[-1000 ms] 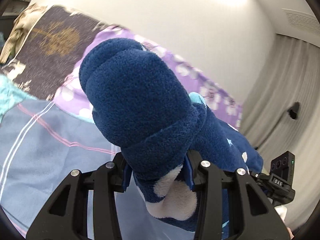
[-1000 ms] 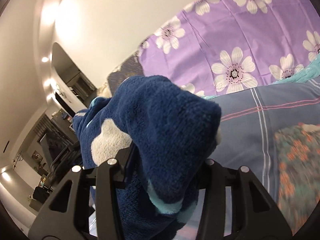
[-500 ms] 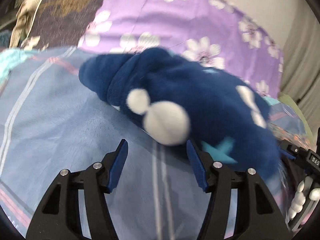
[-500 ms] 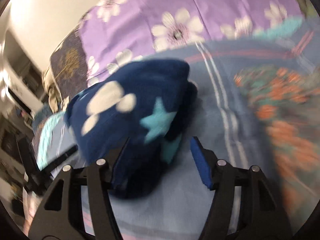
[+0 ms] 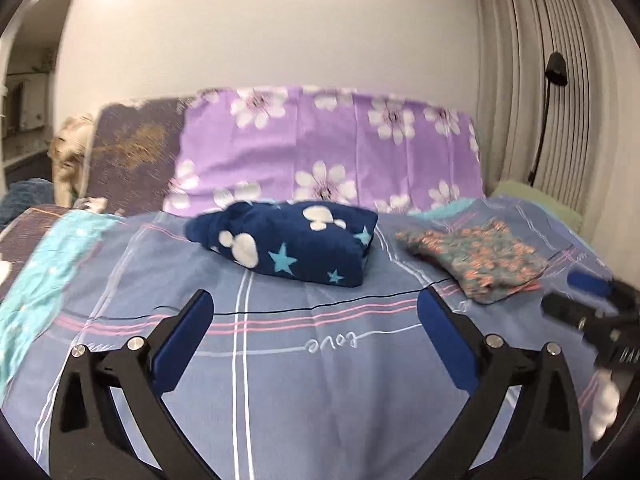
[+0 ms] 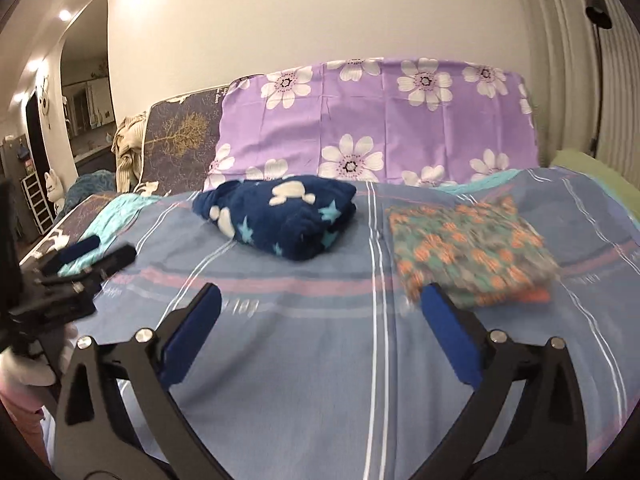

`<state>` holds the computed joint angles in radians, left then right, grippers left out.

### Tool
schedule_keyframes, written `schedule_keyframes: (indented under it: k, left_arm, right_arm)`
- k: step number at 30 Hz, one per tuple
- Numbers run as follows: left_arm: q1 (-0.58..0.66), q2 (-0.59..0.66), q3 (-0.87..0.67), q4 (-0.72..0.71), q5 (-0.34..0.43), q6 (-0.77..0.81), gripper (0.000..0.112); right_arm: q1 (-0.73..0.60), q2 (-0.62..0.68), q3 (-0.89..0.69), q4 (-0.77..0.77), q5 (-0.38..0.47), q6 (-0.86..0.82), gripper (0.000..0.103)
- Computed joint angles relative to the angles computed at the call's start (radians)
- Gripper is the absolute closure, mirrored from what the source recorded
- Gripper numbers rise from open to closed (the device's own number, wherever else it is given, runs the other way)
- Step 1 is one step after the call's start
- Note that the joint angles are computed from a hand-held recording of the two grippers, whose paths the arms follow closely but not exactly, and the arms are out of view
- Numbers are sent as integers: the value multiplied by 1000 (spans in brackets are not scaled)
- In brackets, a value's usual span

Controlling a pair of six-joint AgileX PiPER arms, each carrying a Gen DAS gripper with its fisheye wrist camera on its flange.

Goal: Fold small clothes

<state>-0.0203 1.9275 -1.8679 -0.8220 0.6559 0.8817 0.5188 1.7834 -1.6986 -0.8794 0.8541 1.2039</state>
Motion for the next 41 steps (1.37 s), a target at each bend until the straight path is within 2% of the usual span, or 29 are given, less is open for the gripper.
schedule_keyframes:
  k: [2,4,8,13,16,19,24,29,41]
  left_arm:
    - [-28,-141,186,58,-128,-9,11]
    - [-49,-227,288,120,-194,-31,11]
    - [-41,-351,395,97,-169,12,11]
    - [-44,-475,498,167,-213,-44,11]
    - [-32,-507,522,170,-192,-65,11]
    - [-31,-529,546,248,-178,-153,11]
    - [-37,-526,565,305,-160,-199,11]
    - [-61,-540,600,345,-193,-212,11]
    - [-61,-518,587,357,-146,-230,11]
  right_arm:
    - [57,-74,87,-25,31,80,2]
    - [105,-129,129,-34,68,128,2]
    - [193,-181,154,-81,161,187,2]
    - [271,-218,175,-102,241,229,2]
    - [304,-212,166,-104,290,224,2]
    - [330,-210,167,-100,314,220,2]
    - [340,-206,172,-62,315,221,2]
    - [352,-201,173,-69,332,232,2]
    - [355,-204,192,-76,346,238,2]
